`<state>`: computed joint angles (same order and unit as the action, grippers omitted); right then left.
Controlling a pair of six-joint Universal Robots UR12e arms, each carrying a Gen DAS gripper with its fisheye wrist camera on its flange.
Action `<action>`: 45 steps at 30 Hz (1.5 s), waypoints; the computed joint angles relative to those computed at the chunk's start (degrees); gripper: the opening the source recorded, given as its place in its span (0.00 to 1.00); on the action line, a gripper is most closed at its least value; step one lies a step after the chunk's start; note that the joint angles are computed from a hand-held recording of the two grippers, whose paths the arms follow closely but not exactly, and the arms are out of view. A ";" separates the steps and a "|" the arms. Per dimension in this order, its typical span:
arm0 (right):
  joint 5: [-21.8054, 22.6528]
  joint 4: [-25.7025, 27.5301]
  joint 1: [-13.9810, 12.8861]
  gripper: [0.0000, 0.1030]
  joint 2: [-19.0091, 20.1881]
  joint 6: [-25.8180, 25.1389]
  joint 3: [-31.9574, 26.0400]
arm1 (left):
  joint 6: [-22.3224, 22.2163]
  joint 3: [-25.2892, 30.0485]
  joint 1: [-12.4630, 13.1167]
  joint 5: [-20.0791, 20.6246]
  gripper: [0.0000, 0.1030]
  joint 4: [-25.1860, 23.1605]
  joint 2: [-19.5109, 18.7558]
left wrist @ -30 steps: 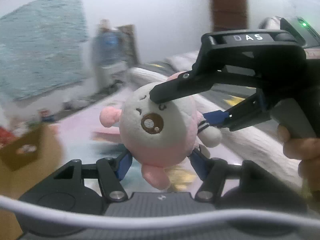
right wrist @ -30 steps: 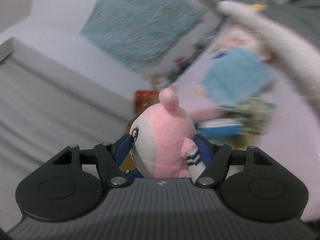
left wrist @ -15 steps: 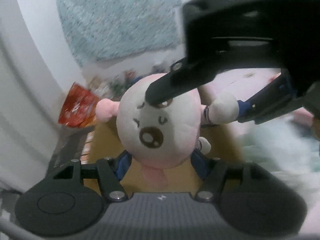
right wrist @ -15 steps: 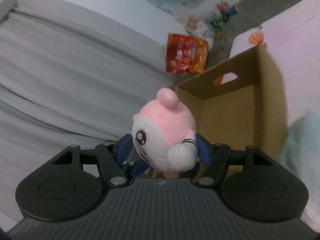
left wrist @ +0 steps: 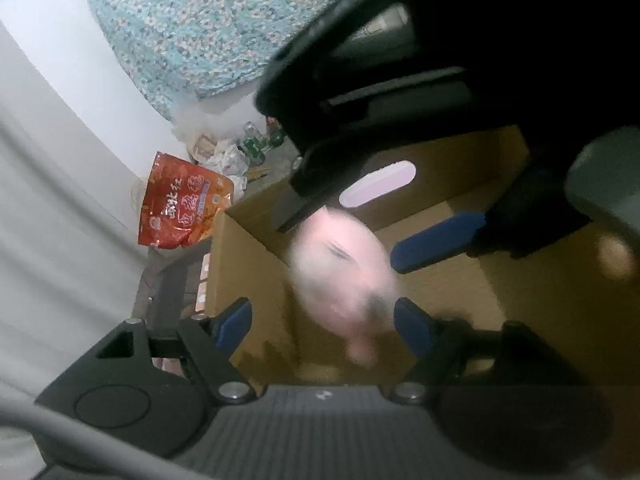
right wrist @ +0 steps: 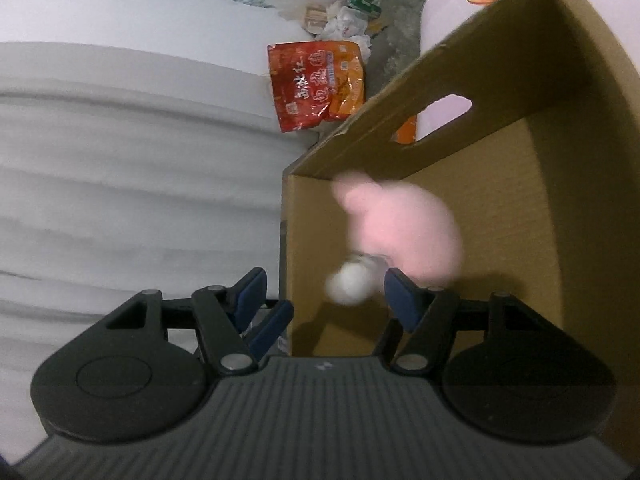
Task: Organize soft objects
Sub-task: 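Carry the plush toy with the right tool into the cardboard box and release, then withdraw the right tool from the box back toward the table items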
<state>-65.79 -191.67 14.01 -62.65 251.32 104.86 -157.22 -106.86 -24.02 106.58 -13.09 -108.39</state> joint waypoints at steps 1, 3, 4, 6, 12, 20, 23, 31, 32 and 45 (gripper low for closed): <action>-0.38 0.57 -0.01 0.63 0.42 0.17 -0.38 | -0.58 0.04 0.05 -0.13 0.77 -0.48 0.03; -0.85 1.00 -0.13 0.63 1.40 1.03 -1.05 | -1.08 0.08 0.23 0.26 0.77 -0.54 0.01; -1.11 1.34 -0.17 0.64 1.86 1.36 -1.43 | -0.87 -0.31 0.26 0.37 0.77 0.15 0.21; -2.10 1.40 -0.11 0.64 2.85 1.69 -2.15 | -0.77 -0.64 0.24 0.83 0.77 0.98 0.22; -4.49 3.12 0.33 0.65 4.26 3.39 -2.67 | -3.81 -1.03 1.22 -1.40 0.78 -0.14 0.96; -6.05 2.88 0.40 0.66 3.66 1.75 -2.32 | -7.61 -2.64 3.17 -6.34 0.79 -2.02 3.50; -6.40 1.58 0.26 0.66 2.11 -0.10 -1.23 | -8.54 -3.87 3.85 -7.49 0.80 -0.59 4.74; 1.87 -2.70 -1.96 0.67 -5.02 -7.19 4.85 | -13.42 -7.91 5.29 -14.65 0.81 1.81 9.54; 2.88 -3.45 -2.25 0.69 -6.74 -8.70 6.46 | -14.08 -8.82 5.31 -15.41 0.83 3.33 10.21; 16.07 -15.16 -3.93 0.76 -25.49 -13.45 26.99 | -16.27 -13.46 1.66 -11.64 0.87 12.60 13.90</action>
